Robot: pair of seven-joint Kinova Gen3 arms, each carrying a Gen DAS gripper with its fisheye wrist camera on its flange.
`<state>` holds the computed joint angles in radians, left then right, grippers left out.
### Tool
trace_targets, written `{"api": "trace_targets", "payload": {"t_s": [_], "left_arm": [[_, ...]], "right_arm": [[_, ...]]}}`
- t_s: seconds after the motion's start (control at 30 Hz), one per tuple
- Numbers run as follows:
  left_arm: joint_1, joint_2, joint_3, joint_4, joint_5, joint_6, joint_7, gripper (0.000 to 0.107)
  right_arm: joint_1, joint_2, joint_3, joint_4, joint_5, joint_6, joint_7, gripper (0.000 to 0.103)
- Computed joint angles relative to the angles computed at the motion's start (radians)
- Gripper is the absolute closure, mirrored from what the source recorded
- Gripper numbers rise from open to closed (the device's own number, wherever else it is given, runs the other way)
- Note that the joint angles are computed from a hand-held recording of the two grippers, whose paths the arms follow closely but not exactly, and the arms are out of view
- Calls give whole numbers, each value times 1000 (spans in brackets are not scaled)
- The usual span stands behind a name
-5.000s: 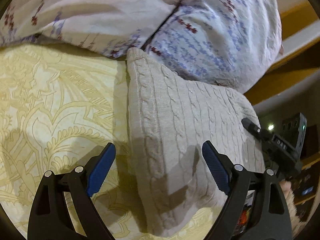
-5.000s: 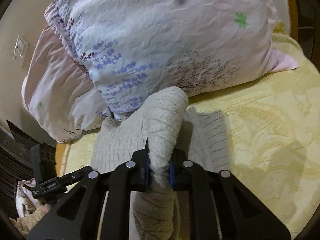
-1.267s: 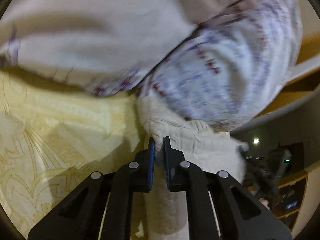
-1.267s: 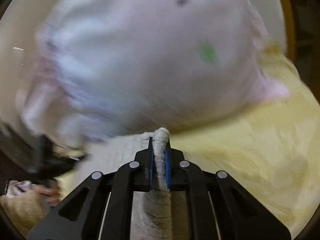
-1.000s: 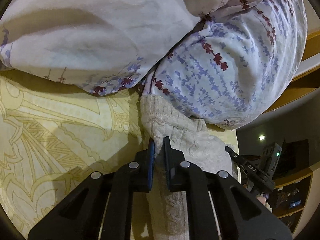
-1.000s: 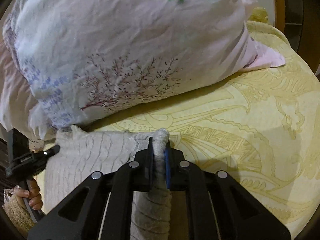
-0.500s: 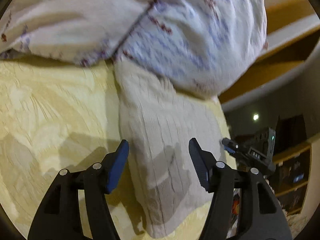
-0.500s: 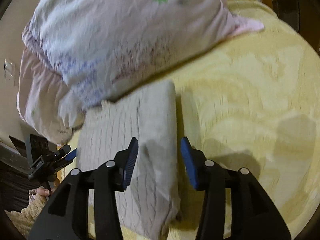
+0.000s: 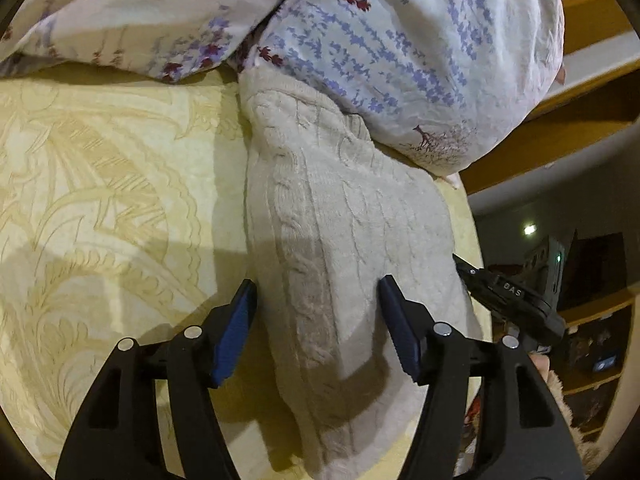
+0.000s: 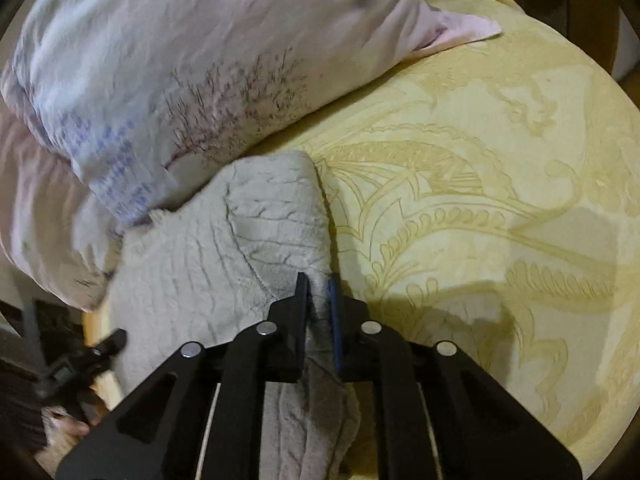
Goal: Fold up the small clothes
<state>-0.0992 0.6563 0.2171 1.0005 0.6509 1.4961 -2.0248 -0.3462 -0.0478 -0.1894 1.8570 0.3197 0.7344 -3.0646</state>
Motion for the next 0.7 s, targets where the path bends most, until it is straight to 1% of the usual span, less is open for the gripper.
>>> {"api": "trace_targets", "payload": {"t_s": [0.03,0.1,0.2,0.23,0.33,0.37,0.4,0.43,0.47,0.53,0.6,0.63,0.67,0.7], "left_arm": [[4,-5,2,12,5,-9,0,44],[-23,-15,6,23,19,11,-19,44],[-53,-35,7,56,40,38,-49,44],[-71,-40,4,61,44,59,-63,44],[-79,-72,-6,116,41,82,-107,44],[-75,-81,-12,133,35,80,-123,44],[-69,-89,-18,146,25,79,-139,44],[-59,-95,-23,159,12,79,-151,44],[-49,-94,-28,164,5,79,-151,44],[-37,-102,-31,179,-2,62,-163,45],[-11,-115,-39,184,-29,43,-184,56],[-3,-125,-42,196,-35,23,-191,58],[2,-129,-43,199,-39,17,-194,65],[4,-135,-45,209,-42,5,-201,67]], "right_arm": [[-5,-25,-7,15,17,-11,-24,80],[-7,-69,-42,34,53,-4,-78,64],[5,-133,-96,88,77,-48,-147,62],[6,-155,-119,110,73,-63,-162,63],[17,-176,-182,127,71,-58,-185,63],[18,-177,-197,126,69,-51,-189,67],[19,-173,-219,124,72,-33,-204,75],[16,-171,-223,121,68,-22,-205,81],[14,-164,-229,118,64,-7,-212,90],[7,-148,-237,124,66,10,-250,92],[-4,-144,-250,136,106,15,-316,93],[-1,-132,-267,125,123,43,-338,93],[-11,-119,-267,116,138,63,-355,93],[-11,-112,-271,110,140,87,-372,94]]}}
